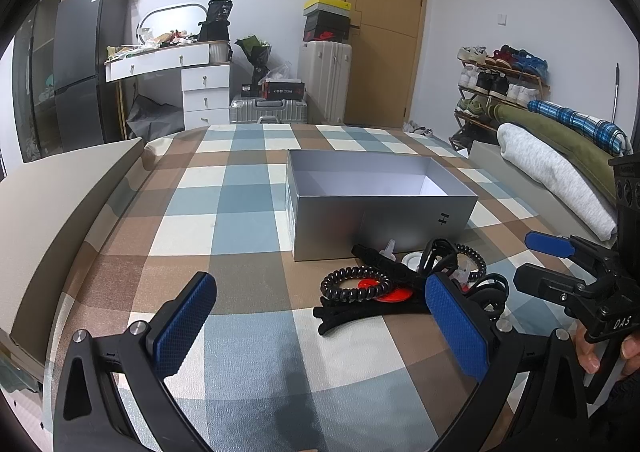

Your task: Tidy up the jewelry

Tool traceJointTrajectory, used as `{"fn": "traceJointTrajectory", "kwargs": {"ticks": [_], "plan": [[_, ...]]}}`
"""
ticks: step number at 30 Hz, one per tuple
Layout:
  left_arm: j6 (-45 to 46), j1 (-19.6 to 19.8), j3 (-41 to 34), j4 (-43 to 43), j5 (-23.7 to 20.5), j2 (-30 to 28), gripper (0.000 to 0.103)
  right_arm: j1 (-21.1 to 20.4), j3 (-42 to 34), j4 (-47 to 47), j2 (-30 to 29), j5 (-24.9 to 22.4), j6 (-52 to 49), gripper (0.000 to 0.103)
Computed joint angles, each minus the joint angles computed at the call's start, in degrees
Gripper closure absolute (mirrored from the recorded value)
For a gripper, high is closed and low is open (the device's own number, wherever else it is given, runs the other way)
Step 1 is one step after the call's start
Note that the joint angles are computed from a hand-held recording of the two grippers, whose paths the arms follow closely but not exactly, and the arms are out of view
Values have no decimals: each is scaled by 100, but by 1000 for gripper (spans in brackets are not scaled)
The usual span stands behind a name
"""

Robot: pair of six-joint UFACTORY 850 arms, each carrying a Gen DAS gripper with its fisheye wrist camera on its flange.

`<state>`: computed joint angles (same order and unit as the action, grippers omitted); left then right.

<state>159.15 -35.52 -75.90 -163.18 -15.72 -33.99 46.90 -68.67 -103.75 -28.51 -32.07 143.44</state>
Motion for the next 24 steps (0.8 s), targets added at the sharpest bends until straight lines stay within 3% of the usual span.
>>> {"fn": "traceJointTrajectory", "kwargs": {"ticks": [24], "plan": [[-4, 2, -4, 1, 5, -3, 1, -7, -4, -5, -6, 22, 2, 0]]}}
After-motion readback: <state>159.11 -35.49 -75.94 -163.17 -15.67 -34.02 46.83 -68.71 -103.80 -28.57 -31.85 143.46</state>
